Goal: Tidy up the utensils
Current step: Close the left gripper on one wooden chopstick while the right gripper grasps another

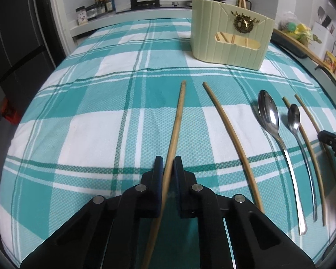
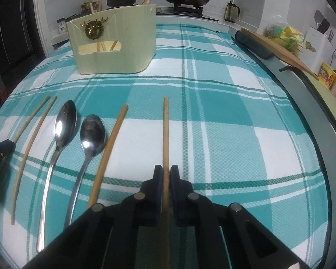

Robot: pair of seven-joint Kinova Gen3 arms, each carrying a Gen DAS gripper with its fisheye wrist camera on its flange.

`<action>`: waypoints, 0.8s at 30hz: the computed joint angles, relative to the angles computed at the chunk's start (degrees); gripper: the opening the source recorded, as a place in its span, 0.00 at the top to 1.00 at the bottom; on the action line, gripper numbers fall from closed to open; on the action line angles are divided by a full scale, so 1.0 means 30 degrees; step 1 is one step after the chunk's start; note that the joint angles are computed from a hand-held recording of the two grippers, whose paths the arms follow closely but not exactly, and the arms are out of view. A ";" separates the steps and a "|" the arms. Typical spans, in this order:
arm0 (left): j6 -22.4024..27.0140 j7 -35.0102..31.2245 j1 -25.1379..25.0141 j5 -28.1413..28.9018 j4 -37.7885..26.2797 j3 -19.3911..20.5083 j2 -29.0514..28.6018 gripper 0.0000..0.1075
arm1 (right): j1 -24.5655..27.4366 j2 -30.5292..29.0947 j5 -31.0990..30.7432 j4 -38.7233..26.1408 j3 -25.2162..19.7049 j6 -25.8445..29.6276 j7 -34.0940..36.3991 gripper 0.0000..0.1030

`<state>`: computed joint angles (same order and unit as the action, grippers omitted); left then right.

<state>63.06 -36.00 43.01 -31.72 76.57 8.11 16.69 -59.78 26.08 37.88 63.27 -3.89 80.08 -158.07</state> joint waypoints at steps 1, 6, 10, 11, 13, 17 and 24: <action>0.0013 0.0047 0.0005 0.0091 0.0166 0.0022 -0.0153 0.93 | -0.0066 -0.0133 0.0001 0.0199 0.0022 0.0093 -0.0172 0.93; 0.0156 0.0067 -0.0164 0.0733 0.1109 0.0487 -0.1111 0.93 | -0.0198 -0.0879 -0.0003 0.1193 -0.0260 0.0687 -0.1058 0.93; 0.0308 -0.0302 -0.0484 0.1237 0.1375 0.0888 -0.1529 0.84 | -0.0049 -0.1491 -0.0099 0.2018 -0.0758 0.0666 -0.1612 0.92; 0.0161 -0.0500 -0.0677 0.1505 0.1447 0.0953 -0.1668 0.69 | 0.0027 -0.1651 -0.0118 0.2230 -0.0864 0.0492 -0.1771 0.92; -0.0042 -0.0514 -0.0901 0.1639 0.1571 0.0987 -0.1918 0.52 | 0.0279 -0.1984 -0.0274 0.2654 -0.1078 -0.0043 -0.2094 0.80; -0.0657 -0.2030 -0.2110 0.3108 0.1541 0.1119 -0.2440 0.51 | 0.0740 -0.2507 -0.0563 0.3069 -0.1489 -0.0935 -0.2287 0.65; -0.0507 -0.6081 -0.4074 0.6008 -0.0006 0.1095 -0.1974 0.50 | 0.1689 -0.2963 -0.1550 0.2672 -0.1822 -0.1617 -0.0565 0.65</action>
